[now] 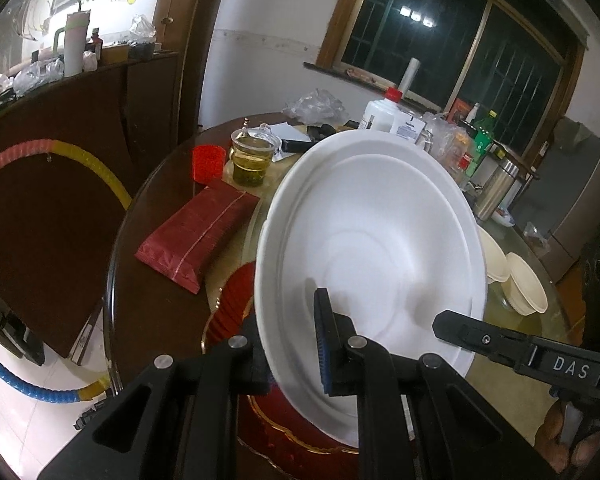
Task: Organize plates and bowls
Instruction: 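Carry the second white bowl with both tools over the stacked white bowl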
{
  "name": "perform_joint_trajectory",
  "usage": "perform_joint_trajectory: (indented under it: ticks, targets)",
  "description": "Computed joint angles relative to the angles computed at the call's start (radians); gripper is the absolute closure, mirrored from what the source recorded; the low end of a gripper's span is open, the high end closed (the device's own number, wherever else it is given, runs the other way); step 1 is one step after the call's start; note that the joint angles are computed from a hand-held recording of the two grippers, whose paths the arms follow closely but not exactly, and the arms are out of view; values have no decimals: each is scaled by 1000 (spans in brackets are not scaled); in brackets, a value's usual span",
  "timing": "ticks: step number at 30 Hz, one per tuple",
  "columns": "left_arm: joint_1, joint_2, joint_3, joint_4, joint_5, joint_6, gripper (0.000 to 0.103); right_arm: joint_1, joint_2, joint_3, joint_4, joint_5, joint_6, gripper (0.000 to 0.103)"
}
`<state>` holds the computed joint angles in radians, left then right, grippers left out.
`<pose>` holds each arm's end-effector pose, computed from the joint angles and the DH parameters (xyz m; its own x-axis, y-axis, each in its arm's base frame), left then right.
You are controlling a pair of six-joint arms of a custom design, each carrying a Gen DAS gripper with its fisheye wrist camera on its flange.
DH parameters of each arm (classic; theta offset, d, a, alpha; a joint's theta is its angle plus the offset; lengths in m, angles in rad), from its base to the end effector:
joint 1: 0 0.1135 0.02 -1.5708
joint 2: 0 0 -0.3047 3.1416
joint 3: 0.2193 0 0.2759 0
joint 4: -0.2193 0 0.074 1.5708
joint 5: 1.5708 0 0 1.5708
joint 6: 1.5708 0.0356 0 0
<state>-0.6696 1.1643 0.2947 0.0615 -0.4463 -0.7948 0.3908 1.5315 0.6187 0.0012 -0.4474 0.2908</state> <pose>0.1604 -0.1074 0.1496 -0.6298 -0.3226 -0.7066 -0.1762 0.9453 -0.2745 0.2578 0.1229 0.1577 -0.8689 -0.0784 -0.4887 -0.3542 0.7882 0.5032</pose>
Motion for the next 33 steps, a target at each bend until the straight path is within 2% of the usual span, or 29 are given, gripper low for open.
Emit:
perform_joint_trajectory:
  ticks: [8, 23, 27, 33]
  targets:
    - [49, -1, -19, 40, 59, 32, 88, 8, 36, 36, -24, -10, -33, 94]
    - [122, -9, -1, 12, 226, 91, 88, -46, 10, 35, -105, -41, -46, 94]
    - [170, 27, 19, 11, 323, 94, 88, -74, 37, 47, -127, -64, -26, 94]
    - [178, 86, 60, -38, 363, 68, 88, -96, 70, 71, -153, -103, -36, 94]
